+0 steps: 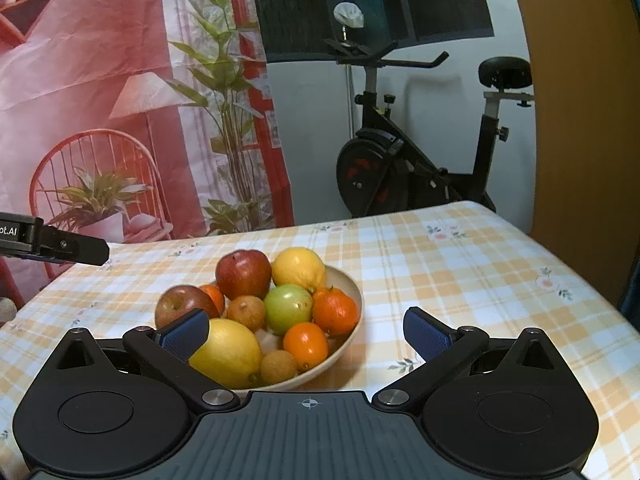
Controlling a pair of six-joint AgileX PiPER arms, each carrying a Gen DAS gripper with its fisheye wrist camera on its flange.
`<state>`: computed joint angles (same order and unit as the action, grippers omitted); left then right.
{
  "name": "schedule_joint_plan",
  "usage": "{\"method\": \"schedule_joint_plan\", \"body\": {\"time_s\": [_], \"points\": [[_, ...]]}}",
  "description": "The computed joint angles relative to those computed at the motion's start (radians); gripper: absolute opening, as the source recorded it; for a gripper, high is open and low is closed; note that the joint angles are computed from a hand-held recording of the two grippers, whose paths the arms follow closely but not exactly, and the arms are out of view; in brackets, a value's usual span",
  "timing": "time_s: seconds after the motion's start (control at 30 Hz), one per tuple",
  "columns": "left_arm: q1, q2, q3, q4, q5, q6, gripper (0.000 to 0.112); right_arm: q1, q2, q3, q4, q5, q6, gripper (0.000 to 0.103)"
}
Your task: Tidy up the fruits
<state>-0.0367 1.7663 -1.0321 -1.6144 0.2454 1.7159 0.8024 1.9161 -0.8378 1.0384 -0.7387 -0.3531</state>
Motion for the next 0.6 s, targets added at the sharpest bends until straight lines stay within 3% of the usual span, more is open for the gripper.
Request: {"method": "schedule_joint_plan", "body": {"time_s": [0.13, 0.3, 0.43, 0.6], "points": [[0.027, -0.071, 0.043, -0.093, 0.021, 0.069, 0.103, 0.023, -0.068, -0.009, 0.11, 0.007, -0.103, 0.103], [0.052, -0.164, 0.066, -0.038, 0.032, -0.017, 0.103, 0.065, -0.176, -0.057, 0.312, 0.0, -0.337, 0.103], [0.044, -0.268, 0.102, -0.116, -0.02, 0.047, 0.103, 0.097, -0.246, -0.125, 0.452, -0.011, -0.536, 0.103], [0.036, -0.402, 0.133, -0.024, -0.069, -0.071, 0.103, 0.151, -0.296, -0.244, 0.633, -0.055, -0.824, 0.103]]}}
